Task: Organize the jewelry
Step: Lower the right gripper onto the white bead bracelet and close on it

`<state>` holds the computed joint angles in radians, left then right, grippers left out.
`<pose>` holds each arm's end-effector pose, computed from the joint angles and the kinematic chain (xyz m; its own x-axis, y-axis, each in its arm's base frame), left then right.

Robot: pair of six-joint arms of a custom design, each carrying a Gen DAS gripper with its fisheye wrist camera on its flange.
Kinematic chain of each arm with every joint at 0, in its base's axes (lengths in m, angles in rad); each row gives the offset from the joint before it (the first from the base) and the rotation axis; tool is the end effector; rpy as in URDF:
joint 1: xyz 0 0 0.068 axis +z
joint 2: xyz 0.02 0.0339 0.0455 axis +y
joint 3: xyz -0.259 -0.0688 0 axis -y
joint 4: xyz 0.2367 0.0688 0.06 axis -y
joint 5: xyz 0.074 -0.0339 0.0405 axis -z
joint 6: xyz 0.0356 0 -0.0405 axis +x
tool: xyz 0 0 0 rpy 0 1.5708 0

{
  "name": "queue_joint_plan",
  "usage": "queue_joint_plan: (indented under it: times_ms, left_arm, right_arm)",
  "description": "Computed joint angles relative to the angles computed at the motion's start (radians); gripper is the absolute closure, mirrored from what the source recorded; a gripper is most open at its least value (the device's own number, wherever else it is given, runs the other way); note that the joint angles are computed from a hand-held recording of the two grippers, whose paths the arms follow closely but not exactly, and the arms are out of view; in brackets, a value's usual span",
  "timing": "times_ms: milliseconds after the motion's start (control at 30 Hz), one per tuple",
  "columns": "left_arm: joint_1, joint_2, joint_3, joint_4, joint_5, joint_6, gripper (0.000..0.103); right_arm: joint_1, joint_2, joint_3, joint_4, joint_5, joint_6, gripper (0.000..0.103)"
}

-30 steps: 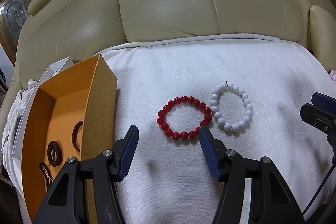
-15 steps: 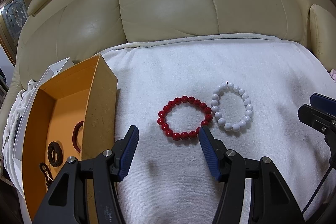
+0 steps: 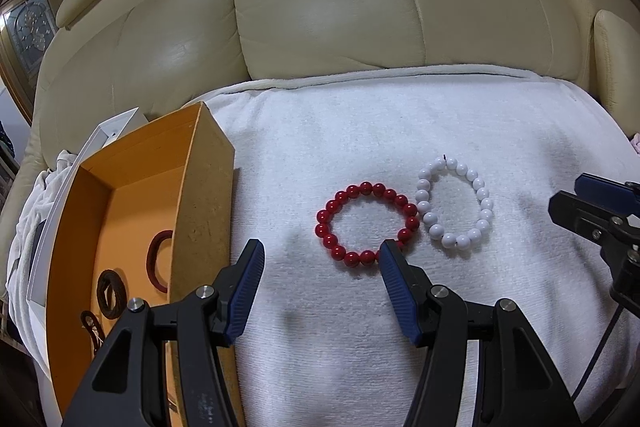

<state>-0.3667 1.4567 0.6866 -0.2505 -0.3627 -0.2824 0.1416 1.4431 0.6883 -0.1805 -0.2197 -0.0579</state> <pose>0.2456 -0.0808 0.1576 -0.8094 0.0318 -0.5864 -0.0661 0.9873 0.1448 0.2613 0.0451 0.1644 -0.7800 -0.1682 -0.6027 -0.3115 0.9398 0.1407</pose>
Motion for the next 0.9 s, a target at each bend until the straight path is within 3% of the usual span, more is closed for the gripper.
queue_joint_plan:
  times_ms: [300,533,700,833,900]
  left_arm:
    - [0.047,-0.001,-0.014,0.008,0.033,0.025,0.042]
    - [0.087,-0.010,-0.031,0.029,0.091,0.047,0.042]
    - [0.086,-0.019,-0.033,0.035,0.131,0.048,0.042]
    - [0.082,-0.019,-0.035,0.042,0.139,0.049,0.042]
    - [0.078,-0.016,-0.033,0.046,0.146,0.044,0.042]
  right_arm:
    - [0.027,0.125,0.066,0.032,-0.023,0.062,0.056]
    - [0.087,0.252,0.122,0.081,0.011,0.119,0.063]
    - [0.123,0.275,0.127,0.112,0.048,0.125,0.073]
    - [0.135,0.274,0.123,0.116,0.058,0.100,0.092]
    - [0.131,0.265,0.117,0.116,0.057,0.091,0.092]
